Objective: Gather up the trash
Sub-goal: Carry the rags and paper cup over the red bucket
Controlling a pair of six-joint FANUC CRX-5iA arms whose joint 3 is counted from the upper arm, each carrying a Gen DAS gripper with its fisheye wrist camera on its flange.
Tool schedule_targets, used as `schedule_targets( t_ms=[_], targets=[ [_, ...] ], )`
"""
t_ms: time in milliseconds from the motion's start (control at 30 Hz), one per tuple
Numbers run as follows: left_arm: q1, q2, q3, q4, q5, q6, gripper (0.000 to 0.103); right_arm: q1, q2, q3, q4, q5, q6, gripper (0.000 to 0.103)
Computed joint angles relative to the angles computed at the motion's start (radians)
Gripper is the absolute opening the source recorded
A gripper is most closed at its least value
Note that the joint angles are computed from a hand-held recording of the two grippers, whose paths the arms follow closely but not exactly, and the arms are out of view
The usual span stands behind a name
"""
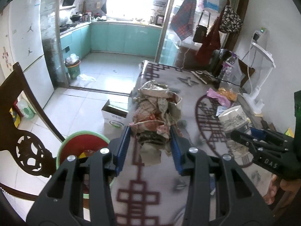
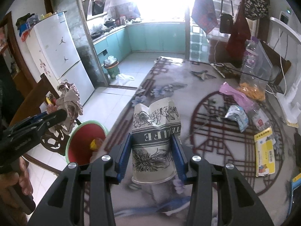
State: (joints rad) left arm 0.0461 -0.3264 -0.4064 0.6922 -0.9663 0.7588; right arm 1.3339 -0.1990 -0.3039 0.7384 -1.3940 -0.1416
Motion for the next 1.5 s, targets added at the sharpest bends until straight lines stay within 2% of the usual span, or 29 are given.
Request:
schedule_targets(
  t_ms=[633, 1067, 1367, 1500],
  targets=[
    [0.177, 0.089, 0.027, -0.032, -0.011, -0.038, 0.040, -0.109, 0.224, 0.199, -0.054, 0.168, 0.208, 0.041],
    [0.217, 0.181, 0.083, -0.116, 0.004, 0.000, 0.040, -0.181, 0.352, 0.324, -0.159, 0.270, 0.350, 0.041],
    [0.230, 0.243, 0.121, -0.159, 0.014, 0.031, 0.041, -0.218, 0.436, 0.415, -0.262, 0.311, 0.478, 0.041],
    [0.232, 0.265, 0.137, -0.178, 0.009, 0.050, 0.041, -0.225, 0.477, 0.460, -0.289, 0.301, 0.540, 0.041]
  ],
)
